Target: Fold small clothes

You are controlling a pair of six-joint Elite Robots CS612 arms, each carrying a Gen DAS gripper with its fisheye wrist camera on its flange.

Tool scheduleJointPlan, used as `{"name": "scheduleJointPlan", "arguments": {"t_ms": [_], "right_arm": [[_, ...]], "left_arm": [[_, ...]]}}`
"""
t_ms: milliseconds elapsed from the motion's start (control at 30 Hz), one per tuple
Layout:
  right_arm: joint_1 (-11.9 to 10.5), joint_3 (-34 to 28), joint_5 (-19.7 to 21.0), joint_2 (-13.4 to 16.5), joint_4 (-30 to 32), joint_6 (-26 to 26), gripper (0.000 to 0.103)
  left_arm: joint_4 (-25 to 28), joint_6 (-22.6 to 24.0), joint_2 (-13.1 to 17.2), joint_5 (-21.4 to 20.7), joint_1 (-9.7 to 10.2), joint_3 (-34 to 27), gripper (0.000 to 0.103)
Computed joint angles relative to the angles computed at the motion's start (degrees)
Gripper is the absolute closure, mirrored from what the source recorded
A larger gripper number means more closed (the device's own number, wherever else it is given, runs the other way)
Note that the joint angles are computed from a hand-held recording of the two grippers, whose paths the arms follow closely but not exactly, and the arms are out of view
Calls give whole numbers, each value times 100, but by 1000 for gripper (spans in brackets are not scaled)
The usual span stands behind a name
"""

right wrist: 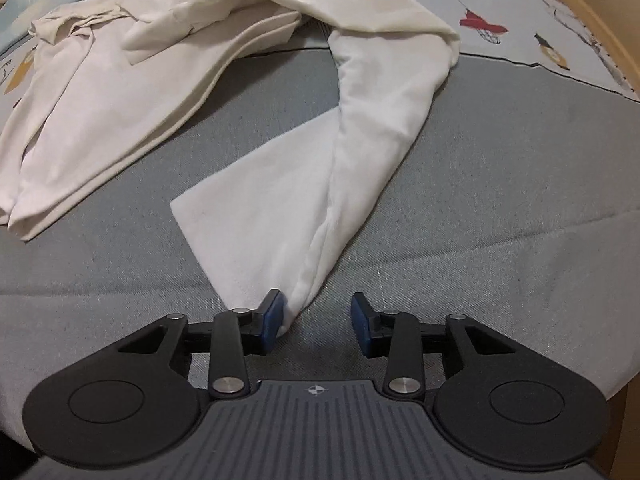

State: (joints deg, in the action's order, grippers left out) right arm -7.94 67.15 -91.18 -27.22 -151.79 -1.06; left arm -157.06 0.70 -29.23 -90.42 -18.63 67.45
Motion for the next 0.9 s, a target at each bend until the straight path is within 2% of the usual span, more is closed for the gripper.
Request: {"name": "scheduleJointPlan", "arguments": {"t_ms": [33,100,133,267,400,433,500,533,567,667,767,800,833,867,900], "right_arm": [[-23,32,92,-28,-13,-2,93],[-51,70,205,-43,-137,-30,100],[-46,126,155,-63,-286,-39,100],[-128,359,65,-158,-823,179,101],[-248,385,-362,-151,-1083,335,101],[-290,360,-437,-137,-1103,370,101],[-362,298,-582,-89,-1173,448,101],[-396,247,-703,-52,-1218,477,101],[-424,198,-845,-11,-1276,516,101],[-489,71,-1626,124,-1715,729,101],[-443,-437,-3183,523,-2308,743,100],[-429,-555,-3475,613,-2472,753,99],[-430,-640,-3578,676,-2699,833,99],[-433,-683,-3500,701,-2861,907,98],[-443,-698,-3181,712,-3099,943,93]], "left_arm": [[-146,-54,-10,-10,1,31,103],[-424,-168,-7,-184,0,46,102],[-523,-239,21,-305,-4,16,99],[-489,-309,227,-620,-89,-362,98],[-277,-519,464,-707,-190,-781,98],[-199,-612,534,-722,-206,-908,95],[0,-911,692,-721,-240,-1210,81],[112,-1099,775,-683,-259,-1371,69],[231,-1295,858,-654,-271,-1526,65],[749,-1774,1103,-518,-313,-2014,65],[1158,-1939,1262,-304,-341,-2346,64],[1307,-1993,1316,-237,-348,-2466,64],[1428,-2029,1359,-181,-350,-2561,63],[1577,-2052,1411,-118,-350,-2672,62],[1699,-2065,1439,-70,-346,-2735,62]]}}
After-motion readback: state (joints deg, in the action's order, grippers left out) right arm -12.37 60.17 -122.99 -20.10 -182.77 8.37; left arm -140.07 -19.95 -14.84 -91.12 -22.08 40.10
